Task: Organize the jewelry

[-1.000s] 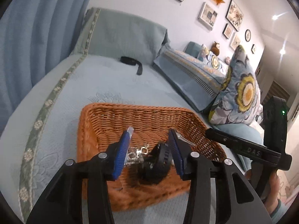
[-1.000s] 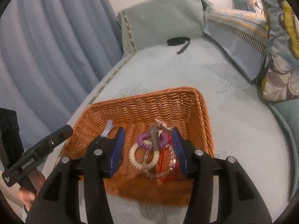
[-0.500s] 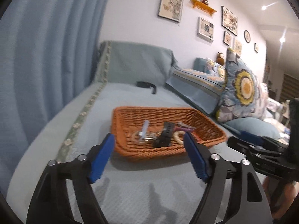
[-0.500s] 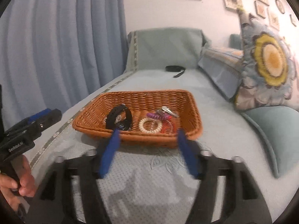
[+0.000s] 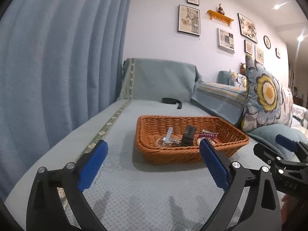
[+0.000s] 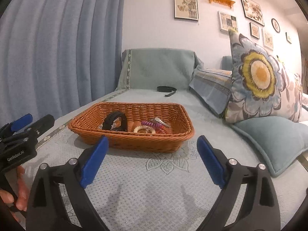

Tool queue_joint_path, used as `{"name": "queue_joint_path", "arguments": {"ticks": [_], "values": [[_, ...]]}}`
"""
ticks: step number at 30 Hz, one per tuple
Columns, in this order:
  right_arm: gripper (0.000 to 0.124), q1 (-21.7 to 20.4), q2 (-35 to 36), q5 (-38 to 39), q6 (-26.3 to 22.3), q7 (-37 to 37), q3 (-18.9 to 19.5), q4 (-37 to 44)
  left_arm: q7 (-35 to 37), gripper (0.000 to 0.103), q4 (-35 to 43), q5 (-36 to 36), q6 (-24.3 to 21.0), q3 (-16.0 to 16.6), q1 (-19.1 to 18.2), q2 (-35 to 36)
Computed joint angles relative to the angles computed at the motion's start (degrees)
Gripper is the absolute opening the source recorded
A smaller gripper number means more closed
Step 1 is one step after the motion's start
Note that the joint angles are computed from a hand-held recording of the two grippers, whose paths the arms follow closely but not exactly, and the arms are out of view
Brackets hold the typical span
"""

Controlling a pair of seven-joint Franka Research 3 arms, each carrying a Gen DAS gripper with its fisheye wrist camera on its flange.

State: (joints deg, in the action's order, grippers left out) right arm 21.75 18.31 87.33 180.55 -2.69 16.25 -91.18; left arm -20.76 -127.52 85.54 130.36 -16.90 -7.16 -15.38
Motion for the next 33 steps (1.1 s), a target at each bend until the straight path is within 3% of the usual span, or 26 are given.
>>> {"name": "queue_joint_path", "arguments": {"ticks": [4,10,19,33], "values": [[0.089,0.19,0.48,-4.51,0.08,4.92,-0.44,-0.33,0.19,0.094,-0.04,-0.98,-1.43,-0.17,-0.13,0.05],[0.089,-1.25,0.43,-2.63,0.96,1.95,1.71,-0.34,0.23,0.094,-0.04,-1.73,-3.58,-0.54,-0.45,0.04],[0.090,-1.84,0.73,-11.49,0.50,11.68,1.76,-1.52,0.27,0.095,-0.22,-1.90,-3.45,-0.35,-0.55,-0.22],[0.090,-5.23,1.03,-14.87,1.51,14.03,5.80,-2.11,0.47,0.095,-0.01,-2.31,-2.84,-0.15,-0.26,-0.11]]}}
